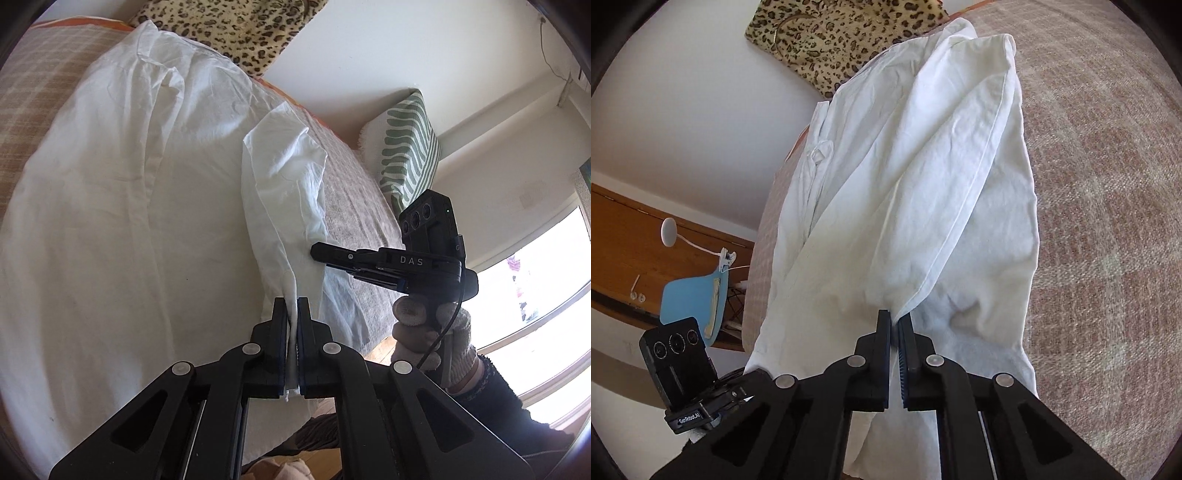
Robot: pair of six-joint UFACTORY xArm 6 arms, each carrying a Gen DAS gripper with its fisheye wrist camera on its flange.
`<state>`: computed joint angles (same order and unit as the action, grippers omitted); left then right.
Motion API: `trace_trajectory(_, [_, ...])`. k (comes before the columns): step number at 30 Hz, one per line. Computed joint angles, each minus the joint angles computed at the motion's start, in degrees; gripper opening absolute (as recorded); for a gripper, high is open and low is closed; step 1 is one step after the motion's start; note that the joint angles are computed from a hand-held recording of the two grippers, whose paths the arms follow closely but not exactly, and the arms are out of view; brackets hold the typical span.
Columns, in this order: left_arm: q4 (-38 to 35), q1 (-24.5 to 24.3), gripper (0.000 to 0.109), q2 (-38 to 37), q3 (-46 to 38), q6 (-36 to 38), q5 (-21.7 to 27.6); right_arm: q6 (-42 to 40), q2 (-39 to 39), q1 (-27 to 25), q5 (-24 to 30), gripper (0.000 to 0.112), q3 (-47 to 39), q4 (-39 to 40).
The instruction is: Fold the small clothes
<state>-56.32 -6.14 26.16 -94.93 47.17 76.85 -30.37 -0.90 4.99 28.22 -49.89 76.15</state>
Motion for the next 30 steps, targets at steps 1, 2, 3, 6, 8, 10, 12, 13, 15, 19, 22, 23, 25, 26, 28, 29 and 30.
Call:
trace_trajectory(1, [0.2, 0.1, 0.003, 0.0, 0.1, -0.3, 0.6, 1.1, -1.2, -0.1, -0.3, 0.000, 0.8, -2.0])
trace_trajectory(2, [0.4, 0.1, 0.003, 0.0, 0.1, -0.3, 1.1, 2.0, -2.9, -0.5, -0.1, 0.000, 1.9, -3.7])
trace_trajectory(3, [0.5, 0.0, 0.003, 0.0, 0.1, -0.3, 1.9, 3.2, -4.1, -0.8, 0.0, 0.000, 2.6, -5.5])
trace_trajectory(6, [1.0, -1.0, 0.003, 0.6, -0.7, -1.3, 4.2, 8.0, -7.2, -2.7, 0.8, 0.000, 4.1, -13.4])
trace_trajectory(8, [1.4, -2.1, 0.003, 0.9, -0.9, -1.2, 4.8, 12.2, -9.1, -4.2, 1.0, 0.000, 5.3, -19.1])
trace_trajectory(10, [1.8, -3.3, 0.003, 0.7, -0.3, -0.8, 4.7, 14.7, -9.9, -6.0, 2.6, 0.000, 5.5, -23.0])
trace_trajectory(12, [3.0, -4.6, 0.003, -0.1, 0.9, 0.8, 2.8, 16.0, -9.6, -7.1, 3.8, 0.000, 5.3, -26.1])
trace_trajectory(13, [3.8, -5.1, 0.003, -0.5, 1.5, 1.6, 1.7, 17.5, -9.3, -7.0, 3.4, 0.000, 5.5, -28.7])
trace_trajectory(15, [5.2, -5.6, 0.003, -1.2, 2.5, 2.3, 0.1, 18.3, -8.1, -7.1, 5.0, 0.002, 5.0, -31.3])
trace_trajectory(19, [6.6, -4.5, 0.003, -2.3, 3.6, 4.1, -2.2, 22.1, -9.4, -6.2, 2.8, 0.030, 5.8, -39.6])
trace_trajectory(22, [7.3, -3.3, 0.003, -2.8, 4.1, 3.9, -1.6, 24.6, -11.8, -4.8, -7.4, 0.032, 7.8, -43.9])
trace_trajectory(23, [7.7, -3.2, 0.003, -3.1, 4.6, 4.4, -1.9, 21.5, -11.4, -4.2, -8.6, 0.032, 6.7, -40.6])
trace_trajectory(25, [6.7, -2.7, 0.003, -3.7, 5.7, 5.0, -1.6, 18.8, -8.5, -3.1, -7.9, 0.030, 2.7, -38.6])
trace_trajectory(26, [5.8, -2.4, 0.003, -4.0, 6.3, 5.2, -1.5, 20.0, -6.4, -2.3, -8.0, 0.029, 0.7, -41.2])
trace_trajectory(28, [4.6, -2.4, 0.006, -4.4, 6.4, 4.9, -1.3, 25.4, -2.3, -0.9, -8.1, 0.028, -2.4, -50.0])
trace_trajectory(29, [4.2, -2.7, 0.010, -4.7, 6.3, 4.4, -1.2, 26.5, -0.4, -0.3, -7.9, 0.027, -3.8, -51.3])
trace_trajectory(30, [3.6, -2.8, 0.016, -5.0, 6.5, 4.4, -1.7, 25.9, 1.1, 0.1, -7.6, 0.027, -4.9, -50.3])
